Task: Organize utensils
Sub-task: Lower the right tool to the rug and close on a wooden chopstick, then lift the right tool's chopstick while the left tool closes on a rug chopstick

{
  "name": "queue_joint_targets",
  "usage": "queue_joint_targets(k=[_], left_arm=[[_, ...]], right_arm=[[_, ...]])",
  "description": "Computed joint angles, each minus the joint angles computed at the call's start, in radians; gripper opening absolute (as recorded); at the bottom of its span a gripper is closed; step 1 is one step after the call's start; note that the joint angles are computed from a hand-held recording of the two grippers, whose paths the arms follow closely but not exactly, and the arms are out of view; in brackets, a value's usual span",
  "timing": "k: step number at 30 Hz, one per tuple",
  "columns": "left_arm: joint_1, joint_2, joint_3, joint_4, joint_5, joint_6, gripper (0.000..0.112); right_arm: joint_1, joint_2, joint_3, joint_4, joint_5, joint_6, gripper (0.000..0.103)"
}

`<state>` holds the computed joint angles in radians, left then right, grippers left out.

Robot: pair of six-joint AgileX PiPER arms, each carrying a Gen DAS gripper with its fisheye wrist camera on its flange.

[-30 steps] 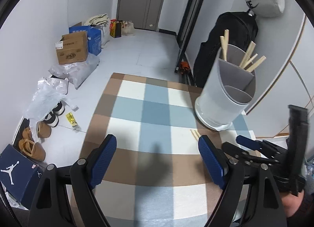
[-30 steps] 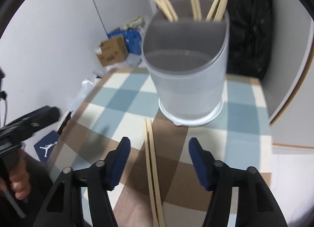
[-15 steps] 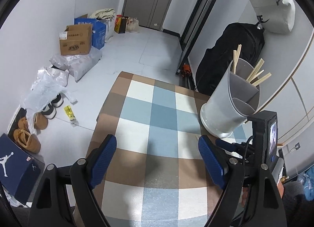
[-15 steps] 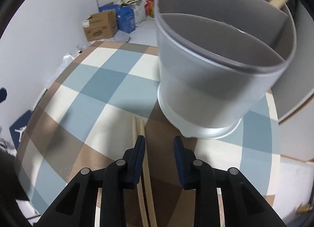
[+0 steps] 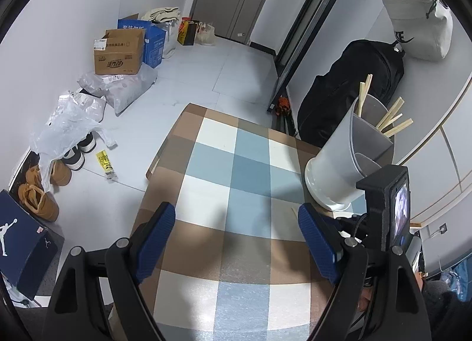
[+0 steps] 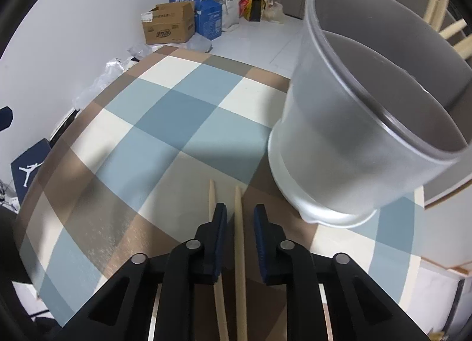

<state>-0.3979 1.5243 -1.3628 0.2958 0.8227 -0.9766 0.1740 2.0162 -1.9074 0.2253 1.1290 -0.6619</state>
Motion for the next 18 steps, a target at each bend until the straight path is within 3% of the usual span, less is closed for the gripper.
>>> queue_joint_targets(k=[6,9,18], left_arm=[[0.012,0.0,0.005,-0.012,-0.008,0.012,0.082],[0.0,0.011,-0.001,-0.009,-0.007,0.029,0.082],[0.033,0.093,-0.06,-0.251,0.003,0.246,0.082]], right_arm=[[-0.039,-0.027,0.015,0.041,0.023,0.009,0.004],[-0.072,-0.074,0.062,0.084,-0.008,-0.001,0.004],[-0.213,-0.221,0.151,0.334,-0.072,-0.139,0.004]])
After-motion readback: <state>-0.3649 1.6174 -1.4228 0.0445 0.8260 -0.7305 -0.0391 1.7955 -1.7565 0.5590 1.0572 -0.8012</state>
